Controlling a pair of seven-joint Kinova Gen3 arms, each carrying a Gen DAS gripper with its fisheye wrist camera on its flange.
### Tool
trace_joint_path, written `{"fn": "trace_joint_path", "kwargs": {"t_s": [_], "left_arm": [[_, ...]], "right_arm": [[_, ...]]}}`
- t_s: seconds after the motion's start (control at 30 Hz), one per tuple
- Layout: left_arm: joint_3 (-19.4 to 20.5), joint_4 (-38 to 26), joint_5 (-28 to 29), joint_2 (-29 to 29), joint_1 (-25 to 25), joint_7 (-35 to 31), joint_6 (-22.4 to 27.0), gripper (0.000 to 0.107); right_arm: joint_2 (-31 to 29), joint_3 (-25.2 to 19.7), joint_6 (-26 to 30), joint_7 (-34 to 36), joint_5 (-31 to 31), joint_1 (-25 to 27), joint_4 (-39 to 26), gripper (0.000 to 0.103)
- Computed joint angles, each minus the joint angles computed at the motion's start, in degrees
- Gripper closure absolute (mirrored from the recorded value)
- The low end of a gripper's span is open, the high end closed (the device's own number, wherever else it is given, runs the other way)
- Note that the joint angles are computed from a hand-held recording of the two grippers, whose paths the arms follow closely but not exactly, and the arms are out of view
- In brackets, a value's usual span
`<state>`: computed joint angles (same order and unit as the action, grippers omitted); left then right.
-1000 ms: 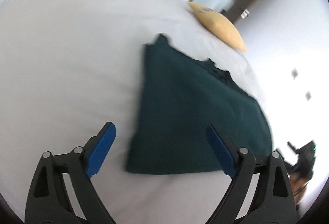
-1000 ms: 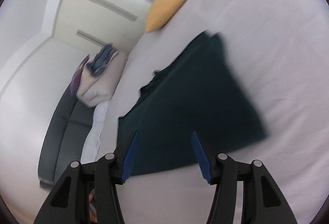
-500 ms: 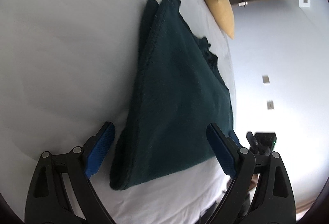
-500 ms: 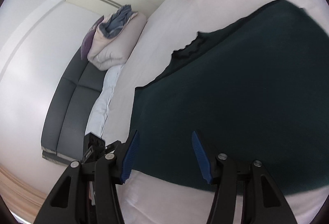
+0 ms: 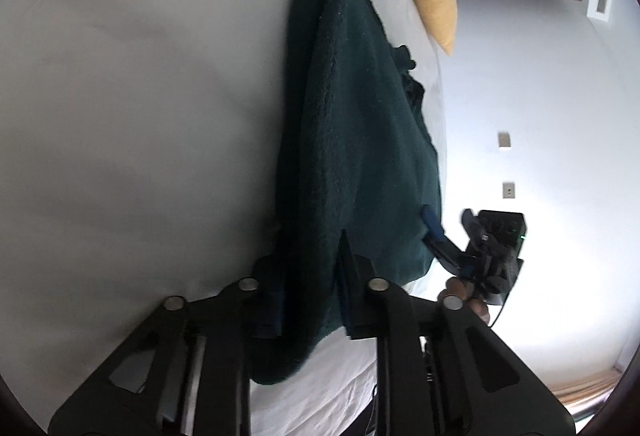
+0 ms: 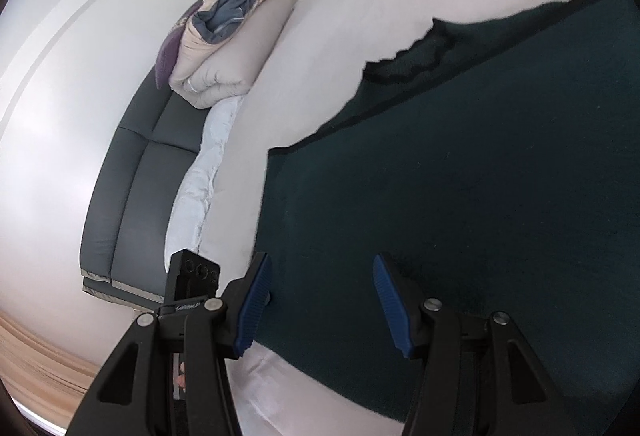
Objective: Fold small clothes
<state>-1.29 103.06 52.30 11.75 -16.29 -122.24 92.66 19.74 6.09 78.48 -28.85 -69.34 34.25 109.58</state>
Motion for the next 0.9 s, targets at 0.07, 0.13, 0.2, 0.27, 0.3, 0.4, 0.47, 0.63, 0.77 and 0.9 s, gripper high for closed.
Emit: {"fn": "trace_joint_path", "kwargs": {"t_s": [0.07,0.13,0.2,0.27,0.3,0.4,0.47,0.63,0.77,0.9], "left_arm": [[-0.23,1.06,1.21,-1.0,-0.29,-0.4,-0.37,0.094],[-0.29,1.26,2.3,-2.54,-0.03,-0.1,-0.84,0.095],[-0.22,0.6,2.81,-4.32,0.7,0.76,-1.1,0.096],[-0.03,-0.83,3.2,-6.37,1.9,2.01,-1.17,0.096],[0.22,-1.95,3.36,-7.46,2.76,2.97,-1.21,0.096],[1.3,-5.85,2.12,-10.69,6.2,5.61,-2.32,0.096],[2.53,-8.42,0.91,-12.07,9.39,8.07,-4.04,0.096],[7.04,-14.0,-3.92,-13.54,18.89,14.64,-9.95,0.096],[10.87,-17.48,-9.53,-12.32,26.46,19.86,-14.43,0.096],[14.04,-18.01,-15.01,-10.13,33.28,24.75,-19.21,0.096]], "right_arm": [[0.51,-0.07,-0.85,-1.17,0.68,-0.76,-0.53,0.046],[1.67,-0.33,-1.34,-2.12,1.65,-1.18,-1.3,0.047],[3.34,-0.87,-0.62,-1.57,1.22,-0.38,-1.55,0.047],[4.38,-1.29,1.02,-1.33,0.48,0.88,-1.69,0.047],[4.63,-1.32,1.82,-1.27,0.49,1.46,-1.9,0.046],[5.07,-1.17,4.04,-0.67,0.69,3.14,-2.34,0.043],[5.72,-0.85,5.74,-0.72,0.93,4.46,-3.1,0.043],[9.26,-0.43,12.14,-0.39,-0.49,9.86,-5.85,0.039],[13.0,-0.76,16.31,-2.28,-2.81,13.57,-8.7,0.031],[17.16,-2.79,19.64,-5.9,-4.22,14.73,-13.41,0.028]]}}
